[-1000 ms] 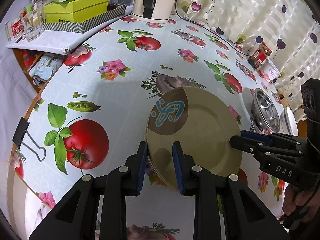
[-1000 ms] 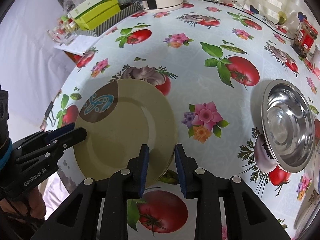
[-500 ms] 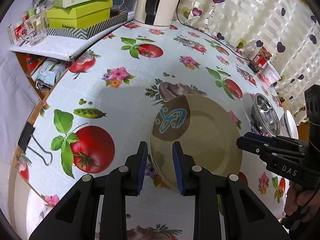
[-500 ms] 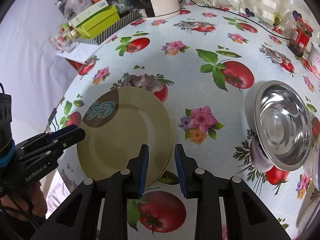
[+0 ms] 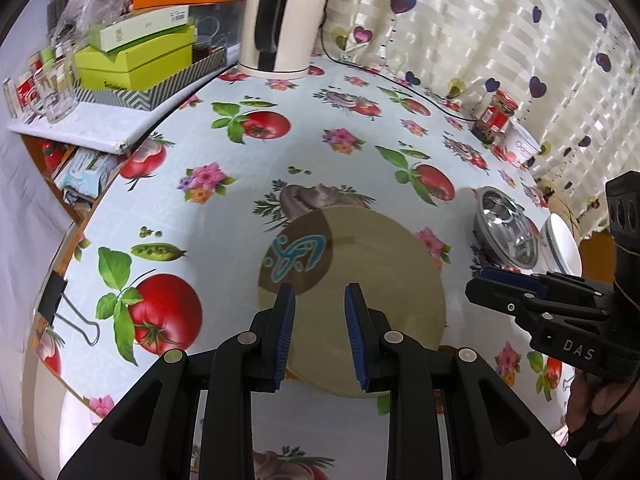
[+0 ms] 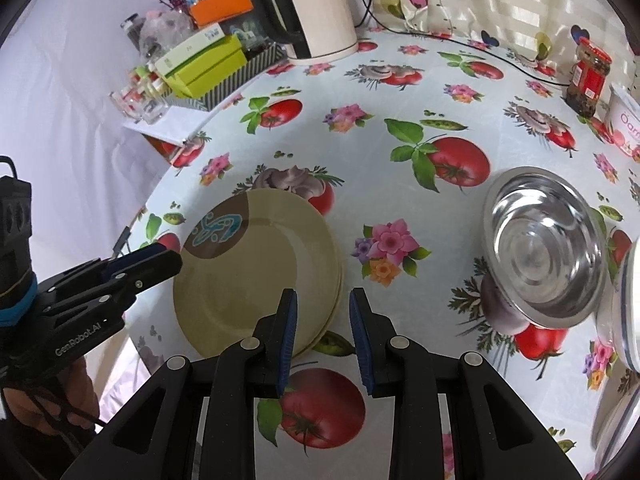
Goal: Organize plates and bowls
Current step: 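Lower the beige plate onto the plate stack and open the left gripper, then move the left gripper toward the steel bowl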
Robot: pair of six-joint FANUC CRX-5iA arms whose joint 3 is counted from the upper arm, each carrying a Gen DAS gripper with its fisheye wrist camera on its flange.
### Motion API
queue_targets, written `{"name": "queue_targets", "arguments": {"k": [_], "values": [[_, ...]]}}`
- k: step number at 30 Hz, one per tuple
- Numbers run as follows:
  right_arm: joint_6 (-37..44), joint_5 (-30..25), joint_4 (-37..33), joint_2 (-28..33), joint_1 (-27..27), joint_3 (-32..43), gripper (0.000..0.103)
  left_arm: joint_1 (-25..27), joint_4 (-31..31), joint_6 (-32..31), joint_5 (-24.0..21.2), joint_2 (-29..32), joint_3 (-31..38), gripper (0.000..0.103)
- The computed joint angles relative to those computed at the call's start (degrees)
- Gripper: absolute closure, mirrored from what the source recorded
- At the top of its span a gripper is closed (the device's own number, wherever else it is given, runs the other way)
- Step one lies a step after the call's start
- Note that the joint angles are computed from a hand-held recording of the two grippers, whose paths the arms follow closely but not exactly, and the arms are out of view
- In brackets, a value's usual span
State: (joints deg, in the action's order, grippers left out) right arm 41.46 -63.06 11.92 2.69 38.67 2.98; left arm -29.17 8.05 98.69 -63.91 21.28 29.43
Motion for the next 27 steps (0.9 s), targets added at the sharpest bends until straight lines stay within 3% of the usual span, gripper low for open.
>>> {"name": "queue_targets", "arguments": {"k": [15,27], "values": [[-7.3,1.7,4.3,-7.2,0.4,-7.3,0.074,-2.7,1.7,-3.9,-1.3,3.1,4.4,0.077],[-15.2,0.5,8.1,-12.7,-1.3,-13.2,0.074,-5.0,4.2,-7.4,-3.7,9.0,12.6,0.077]]}}
